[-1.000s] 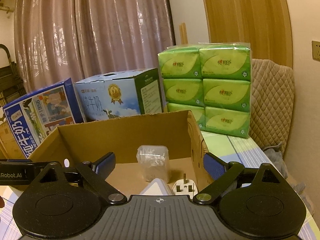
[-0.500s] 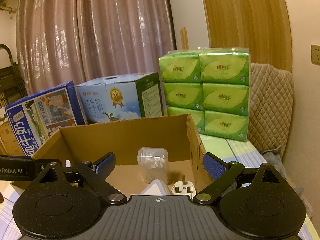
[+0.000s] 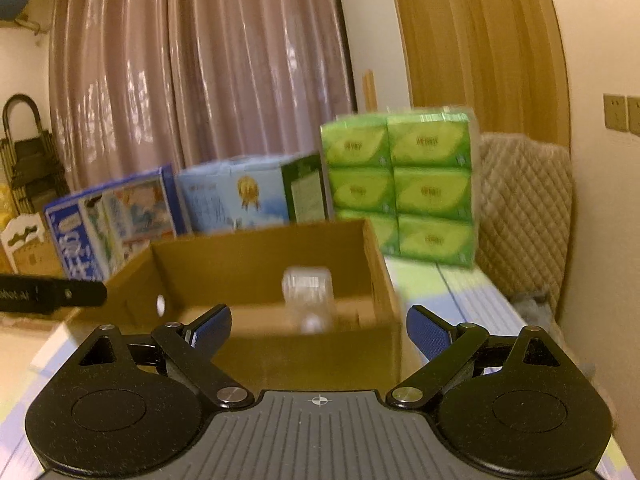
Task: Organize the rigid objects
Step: 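Move both tools back from the box toward the remote and red figure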
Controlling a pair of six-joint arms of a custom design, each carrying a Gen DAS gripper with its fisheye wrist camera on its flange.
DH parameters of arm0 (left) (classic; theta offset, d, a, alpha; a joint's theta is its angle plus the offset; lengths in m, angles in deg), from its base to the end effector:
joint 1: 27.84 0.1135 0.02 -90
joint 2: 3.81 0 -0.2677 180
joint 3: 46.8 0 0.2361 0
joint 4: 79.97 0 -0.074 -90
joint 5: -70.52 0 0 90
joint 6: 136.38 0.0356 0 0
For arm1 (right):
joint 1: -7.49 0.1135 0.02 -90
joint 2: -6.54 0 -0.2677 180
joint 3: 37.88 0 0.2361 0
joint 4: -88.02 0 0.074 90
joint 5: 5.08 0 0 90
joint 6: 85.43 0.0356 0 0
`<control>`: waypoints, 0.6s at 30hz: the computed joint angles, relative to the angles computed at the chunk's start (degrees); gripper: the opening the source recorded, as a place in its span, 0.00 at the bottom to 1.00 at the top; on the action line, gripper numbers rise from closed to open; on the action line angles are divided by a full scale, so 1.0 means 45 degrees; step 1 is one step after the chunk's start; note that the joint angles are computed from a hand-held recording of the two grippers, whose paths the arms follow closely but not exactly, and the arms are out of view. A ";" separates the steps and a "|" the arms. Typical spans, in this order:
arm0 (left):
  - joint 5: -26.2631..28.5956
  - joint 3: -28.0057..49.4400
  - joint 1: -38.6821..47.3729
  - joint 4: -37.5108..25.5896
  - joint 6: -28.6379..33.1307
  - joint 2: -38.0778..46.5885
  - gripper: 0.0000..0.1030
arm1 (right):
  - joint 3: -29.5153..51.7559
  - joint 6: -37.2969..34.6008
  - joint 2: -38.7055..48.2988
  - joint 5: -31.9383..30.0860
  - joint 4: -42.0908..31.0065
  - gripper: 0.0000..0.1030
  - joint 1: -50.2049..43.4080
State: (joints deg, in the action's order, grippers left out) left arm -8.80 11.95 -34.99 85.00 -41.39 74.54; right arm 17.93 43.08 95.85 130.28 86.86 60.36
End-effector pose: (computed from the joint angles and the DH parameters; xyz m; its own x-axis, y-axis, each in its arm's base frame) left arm 0.2751 -0.0412 0.2346 -0.5379 0.1536 -0.8289 0.3216 0.9463 -0.0333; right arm 0.1983 0.2200 0.1946 -0.3975 0.1998 -0.8956 0.0518 0.9793 0.1955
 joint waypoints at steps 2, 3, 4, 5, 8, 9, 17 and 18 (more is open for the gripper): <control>0.0115 -0.0690 0.0155 -0.0296 0.0075 -0.0554 0.83 | -0.0199 0.0876 -0.0354 0.0326 -0.1032 0.89 0.0613; 0.0188 -0.0971 0.0261 -0.0490 0.0154 -0.0767 0.83 | -0.0300 0.1298 -0.0514 0.0530 -0.1515 0.89 0.0961; 0.0224 -0.1189 0.0387 -0.0715 0.0252 -0.0967 0.83 | -0.0374 0.1685 -0.0626 0.0727 -0.1926 0.89 0.1286; 0.0218 -0.1352 0.0516 -0.0920 0.0347 -0.1148 0.83 | -0.0406 0.2195 -0.0717 0.0940 -0.2458 0.89 0.1666; 0.0338 -0.1941 0.1028 -0.1291 0.0576 -0.1951 0.83 | -0.0491 0.3869 -0.0795 0.1365 -0.3897 0.89 0.2923; 0.0417 -0.2118 0.1206 -0.1401 0.0644 -0.2200 0.83 | -0.0450 0.4426 -0.0730 0.1524 -0.4377 0.89 0.3342; 0.1295 -0.4080 0.2618 -0.1373 0.1561 -0.3804 0.83 | 0.0456 0.7517 0.1200 0.1483 -0.6706 0.89 0.5780; 0.1122 -0.4009 0.2569 -0.1558 0.1503 -0.3589 0.82 | 0.0571 0.7438 0.1482 0.1436 -0.6627 0.89 0.5887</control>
